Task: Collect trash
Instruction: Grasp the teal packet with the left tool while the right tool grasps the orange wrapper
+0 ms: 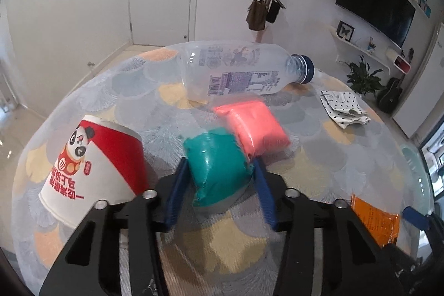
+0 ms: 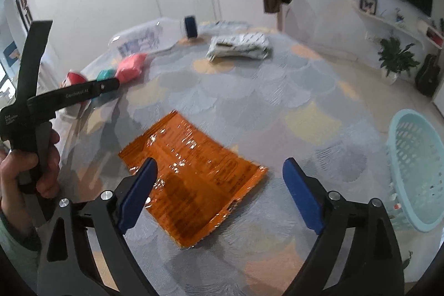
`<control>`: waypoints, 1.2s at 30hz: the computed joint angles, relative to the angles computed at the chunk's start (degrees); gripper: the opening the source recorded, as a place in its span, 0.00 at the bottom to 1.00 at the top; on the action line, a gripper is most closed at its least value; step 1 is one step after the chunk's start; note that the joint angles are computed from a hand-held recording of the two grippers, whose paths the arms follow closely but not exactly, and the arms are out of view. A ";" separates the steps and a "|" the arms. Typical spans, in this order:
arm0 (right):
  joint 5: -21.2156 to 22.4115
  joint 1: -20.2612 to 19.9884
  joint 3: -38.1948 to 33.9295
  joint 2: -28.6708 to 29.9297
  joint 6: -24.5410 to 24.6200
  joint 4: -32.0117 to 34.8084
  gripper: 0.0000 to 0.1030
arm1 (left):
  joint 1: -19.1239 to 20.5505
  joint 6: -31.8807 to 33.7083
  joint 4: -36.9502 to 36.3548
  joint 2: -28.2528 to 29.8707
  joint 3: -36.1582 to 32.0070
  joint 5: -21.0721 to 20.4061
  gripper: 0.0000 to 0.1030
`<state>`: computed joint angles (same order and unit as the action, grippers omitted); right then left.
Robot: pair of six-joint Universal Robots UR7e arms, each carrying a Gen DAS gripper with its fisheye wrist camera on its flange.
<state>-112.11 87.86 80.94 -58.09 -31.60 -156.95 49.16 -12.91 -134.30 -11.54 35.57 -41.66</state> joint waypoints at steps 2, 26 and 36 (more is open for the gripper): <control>0.42 0.01 0.03 -0.03 -0.36 0.38 0.85 | -0.19 1.30 -3.85 -1.12 2.67 0.12 0.39; -5.96 3.08 -0.20 2.71 -10.04 2.53 0.92 | -0.07 7.17 -19.99 -5.95 12.60 -8.02 0.40; -5.71 2.90 -0.28 2.74 -6.91 -1.35 0.43 | -0.19 8.30 -20.30 -5.69 12.38 -8.04 0.40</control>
<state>-117.82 90.76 80.66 -55.34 -38.51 -158.31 48.97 -4.61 -154.61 -17.23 47.95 -49.71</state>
